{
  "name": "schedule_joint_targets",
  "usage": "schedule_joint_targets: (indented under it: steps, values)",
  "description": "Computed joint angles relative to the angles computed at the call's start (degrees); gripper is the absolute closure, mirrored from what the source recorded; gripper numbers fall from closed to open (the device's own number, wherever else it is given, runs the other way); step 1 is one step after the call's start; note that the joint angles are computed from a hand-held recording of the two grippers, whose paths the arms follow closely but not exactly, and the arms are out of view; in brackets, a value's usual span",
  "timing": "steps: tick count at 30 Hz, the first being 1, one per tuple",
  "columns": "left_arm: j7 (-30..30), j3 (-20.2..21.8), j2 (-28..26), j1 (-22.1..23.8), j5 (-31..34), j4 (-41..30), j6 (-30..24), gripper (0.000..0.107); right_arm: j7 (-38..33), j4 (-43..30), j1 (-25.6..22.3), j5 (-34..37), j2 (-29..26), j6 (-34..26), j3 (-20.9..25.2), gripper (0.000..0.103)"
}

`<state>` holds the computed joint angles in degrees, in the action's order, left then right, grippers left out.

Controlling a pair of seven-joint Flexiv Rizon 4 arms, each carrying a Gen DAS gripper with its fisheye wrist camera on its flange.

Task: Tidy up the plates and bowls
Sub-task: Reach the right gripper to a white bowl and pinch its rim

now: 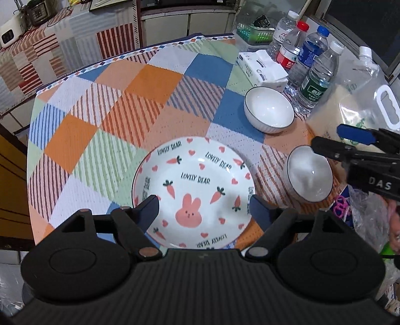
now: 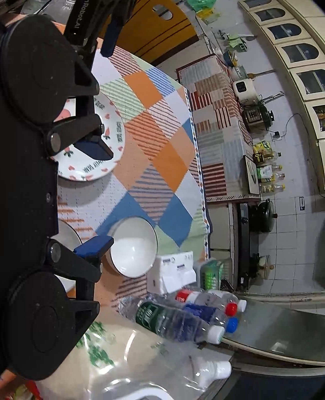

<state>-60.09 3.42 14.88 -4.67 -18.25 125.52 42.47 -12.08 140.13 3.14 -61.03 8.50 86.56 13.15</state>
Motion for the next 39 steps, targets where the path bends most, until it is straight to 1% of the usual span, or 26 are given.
schedule_joint_targets:
  steps: [2, 4, 5, 7, 10, 12, 14, 16, 19, 21, 23, 24, 25, 27, 28, 30, 32, 33, 34, 35, 36, 37, 38, 39]
  values:
    - [-0.3, -0.4, -1.1, -0.1, -0.6, -1.2, 0.2, 0.026, -4.7, -0.2, 1.5, 5.3, 0.3, -1.1, -0.8, 0.031]
    - [0.2, -0.7, -2.1, -0.6, -2.0, -1.9, 1.8, 0.024, -9.3, -0.5, 2.5, 10.6, 0.2, -1.4, -1.5, 0.031]
    - [0.5, -0.9, -2.8, -0.9, -2.6, -2.2, 2.8, 0.024, -10.9, -0.9, 2.5, 12.0, -0.2, -1.5, -1.7, 0.031]
    - [1.0, -1.5, -4.4, -1.4, -3.4, -3.2, 4.7, 0.024, -12.3, -1.8, 1.3, 12.0, -1.4, -1.8, -2.0, 0.031]
    - [1.3, -2.4, -7.5, -2.3, -5.3, -4.3, 7.8, 0.024, -15.2, -2.8, 1.0, 12.9, -3.5, -2.4, -2.9, 0.031]
    - [1.2, -3.2, -9.9, -2.7, -5.8, -5.3, 9.5, 0.024, -18.2, -4.1, 1.8, 15.0, -5.5, -3.9, -3.7, 0.031]
    - [0.9, -4.1, -12.6, -3.0, -5.8, -6.5, 10.7, 0.024, -20.3, -5.2, 2.3, 15.5, -7.9, -4.4, -4.9, 0.035]
    - [1.0, -4.8, -15.3, -3.3, -6.5, -7.6, 11.5, 0.024, -24.0, -6.7, 3.3, 18.5, -10.2, -5.8, -5.6, 0.039]
    - [2.9, -6.1, -19.1, -3.8, -9.8, -8.9, 12.4, 0.024, -28.4, -9.0, 4.9, 23.1, -13.7, -7.5, -6.5, 0.040]
    - [3.0, -7.1, -21.4, -4.2, -11.6, -9.4, 14.1, 0.025, -29.8, -10.4, 5.8, 24.6, -16.1, -8.1, -7.5, 0.041]
    - [1.2, -7.7, -23.1, -4.5, -12.8, -9.8, 15.5, 0.026, -28.7, -11.4, 7.1, 22.9, -18.2, -8.4, -9.5, 0.044]
    - [1.7, -8.3, -24.0, -4.5, -14.7, -10.0, 16.3, 0.026, -28.4, -12.1, 7.6, 22.6, -19.4, -9.0, -10.2, 0.045]
    - [1.7, -8.7, -24.8, -4.6, -15.1, -10.3, 16.8, 0.026, -28.4, -12.8, 8.0, 22.8, -20.5, -9.9, -10.7, 0.048]
    - [-0.5, -8.8, -26.8, -4.9, -13.1, -12.0, 17.1, 0.026, -27.7, -13.8, 8.8, 22.4, -22.2, -10.8, -11.8, 0.051]
    - [-0.7, -9.2, -28.0, -4.8, -13.1, -12.7, 17.4, 0.026, -28.1, -14.3, 8.8, 23.2, -22.9, -11.0, -11.8, 0.051]
    - [-2.8, -9.3, -30.2, -5.0, -11.7, -14.4, 17.8, 0.028, -28.0, -14.9, 9.2, 23.9, -23.7, -11.2, -12.3, 0.054]
    - [-4.9, -9.4, -32.6, -5.1, -9.7, -16.2, 18.1, 0.028, -28.4, -15.2, 9.3, 25.1, -24.1, -11.3, -12.2, 0.064]
    - [-4.7, -9.6, -33.8, -5.0, -8.5, -17.3, 17.6, 0.032, -28.6, -15.4, 9.3, 25.7, -24.3, -11.4, -12.2, 0.067]
    - [-4.9, -9.5, -34.7, -5.1, -7.1, -18.1, 17.4, 0.037, -29.1, -15.7, 9.3, 26.7, -24.5, -11.8, -11.9, 0.072]
    - [-4.8, -9.7, -35.5, -5.0, -6.4, -18.6, 17.5, 0.037, -29.3, -16.1, 9.6, 27.2, -24.8, -12.4, -11.9, 0.076]
    - [-4.5, -9.9, -36.1, -4.9, -5.7, -19.0, 17.2, 0.041, -28.9, -16.3, 9.9, 27.2, -24.9, -12.8, -12.2, 0.077]
    - [-3.4, -10.7, -36.6, -4.4, -6.4, -19.0, 17.0, 0.049, -28.6, -16.4, 10.1, 27.5, -25.0, -13.2, -12.3, 0.083]
    - [-1.8, -11.7, -37.2, -3.8, -7.2, -19.3, 16.0, 0.054, -28.1, -16.5, 10.3, 27.3, -25.2, -13.4, -12.7, 0.085]
    - [-1.3, -12.1, -37.8, -3.7, -7.5, -19.7, 15.1, 0.065, -28.2, -16.6, 10.2, 27.6, -25.5, -13.0, -12.7, 0.087]
